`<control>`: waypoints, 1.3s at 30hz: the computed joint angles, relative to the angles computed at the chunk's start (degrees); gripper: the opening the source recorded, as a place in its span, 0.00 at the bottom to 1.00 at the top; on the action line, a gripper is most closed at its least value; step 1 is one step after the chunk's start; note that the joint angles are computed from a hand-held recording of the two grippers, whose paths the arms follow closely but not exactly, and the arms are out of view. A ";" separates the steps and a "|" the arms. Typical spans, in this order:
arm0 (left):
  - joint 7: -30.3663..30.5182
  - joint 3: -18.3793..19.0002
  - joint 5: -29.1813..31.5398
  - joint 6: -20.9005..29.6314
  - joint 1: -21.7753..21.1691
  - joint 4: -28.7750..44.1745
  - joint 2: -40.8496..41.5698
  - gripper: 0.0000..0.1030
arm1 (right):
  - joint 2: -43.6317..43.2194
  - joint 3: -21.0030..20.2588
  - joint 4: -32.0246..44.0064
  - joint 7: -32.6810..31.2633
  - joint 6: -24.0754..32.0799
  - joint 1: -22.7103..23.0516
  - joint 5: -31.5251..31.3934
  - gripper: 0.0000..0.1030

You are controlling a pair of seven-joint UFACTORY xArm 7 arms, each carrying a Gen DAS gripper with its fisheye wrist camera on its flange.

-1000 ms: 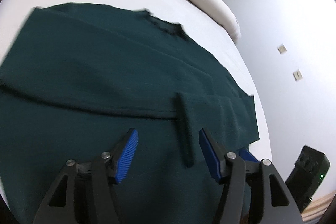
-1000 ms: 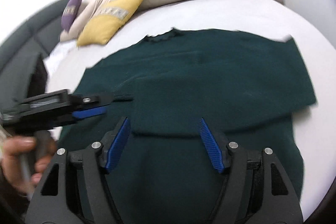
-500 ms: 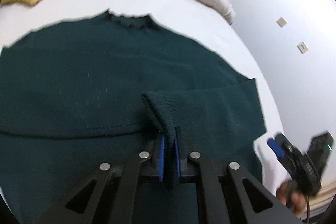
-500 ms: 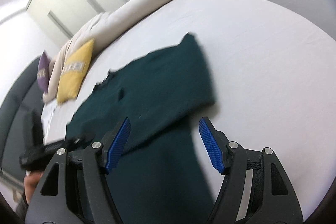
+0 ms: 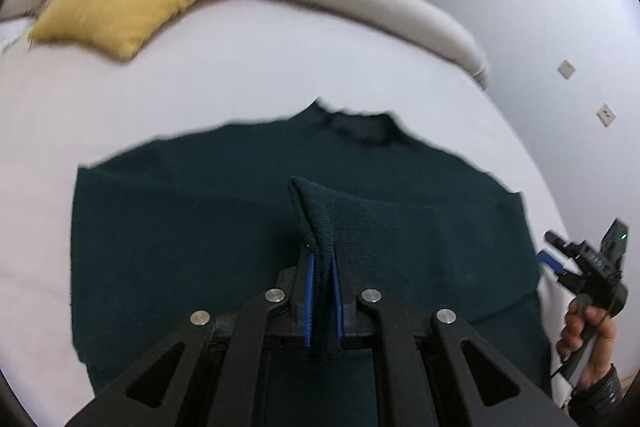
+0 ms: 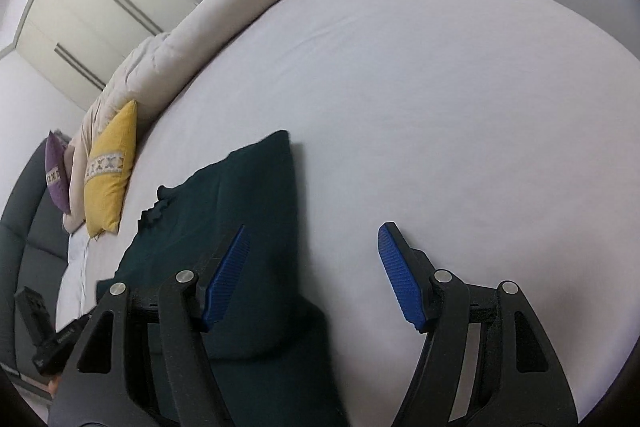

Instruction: Fold small clothes

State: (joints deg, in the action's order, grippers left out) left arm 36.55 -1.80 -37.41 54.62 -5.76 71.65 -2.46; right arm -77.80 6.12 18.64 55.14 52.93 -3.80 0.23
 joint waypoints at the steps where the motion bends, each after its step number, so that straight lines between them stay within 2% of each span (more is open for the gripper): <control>1: 0.36 0.08 0.45 -0.38 0.11 -0.64 0.46 0.09 | 2.37 0.07 0.87 -0.71 -0.82 0.30 -0.20 0.62; 3: 0.34 -0.14 0.95 -1.14 0.13 -1.77 0.95 0.09 | 7.79 0.77 2.18 -1.06 -3.48 0.57 -0.32 0.60; 6: 1.60 0.05 -1.52 -1.60 0.42 -2.99 1.10 0.09 | 13.87 0.50 3.98 -2.75 -4.55 0.36 -1.63 0.57; 7: 1.91 0.07 -1.86 -1.50 0.52 -2.94 1.12 0.09 | 15.16 0.69 4.58 -2.92 -4.52 0.16 -2.05 0.49; 8: 2.28 0.08 -2.00 -1.42 0.61 -2.91 1.12 0.09 | 17.17 1.47 5.75 -2.59 -4.52 -0.05 -2.39 0.33; 9: 2.66 0.12 -2.17 -1.26 0.71 -2.88 1.11 0.09 | 18.65 1.62 6.58 -2.57 -4.32 -0.14 -2.74 0.22; 10: 3.10 0.20 -2.48 -1.07 0.85 -2.97 0.95 0.09 | 19.26 0.68 6.88 -3.09 -4.25 0.29 -2.53 0.08; 11: 3.27 0.30 -2.84 -0.86 0.99 -3.16 0.57 0.09 | 19.22 0.63 7.15 -2.92 -3.93 0.13 -2.66 0.06; 15: 4.48 0.82 -4.59 -1.71 1.25 -4.16 -0.86 0.08 | 17.92 2.65 8.12 -0.86 -3.44 -0.31 -3.79 0.05; 17: 3.59 0.63 -3.53 -2.07 1.08 -3.78 0.39 0.08 | 18.19 2.87 7.70 -0.21 -3.59 -0.44 -4.30 0.05; 22: 3.94 1.08 -8.28 2.14 2.81 -2.27 2.98 0.08 | 18.00 2.07 5.43 0.40 -4.85 -0.17 -4.52 0.05; 26: 4.78 0.51 -7.56 0.48 2.73 -4.14 1.27 0.08 | 17.76 3.49 7.07 1.51 -3.43 -0.14 -5.34 0.05; 31: 5.05 0.61 -8.03 -0.06 2.49 -4.63 1.42 0.09 | 17.14 1.57 5.34 -0.84 -3.50 1.08 -5.62 0.06; 32: 4.74 0.66 -7.66 0.36 2.54 -4.28 1.42 0.09 | 17.12 1.63 5.69 -0.75 -3.26 0.99 -5.43 0.10; 36: 4.09 0.84 -6.25 -0.58 2.53 -5.71 -1.13 0.09 | 16.01 6.54 11.49 2.13 4.96 -0.12 -7.35 0.18; 39: 3.79 0.53 -4.88 -3.31 1.53 -6.69 -1.45 0.10 | 14.21 8.84 12.70 2.86 5.01 3.05 -7.23 0.18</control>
State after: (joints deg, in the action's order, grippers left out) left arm 40.34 -1.27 -42.28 51.31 -4.23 64.96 -3.91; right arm -63.60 14.97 31.34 58.00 57.94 -0.75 -6.99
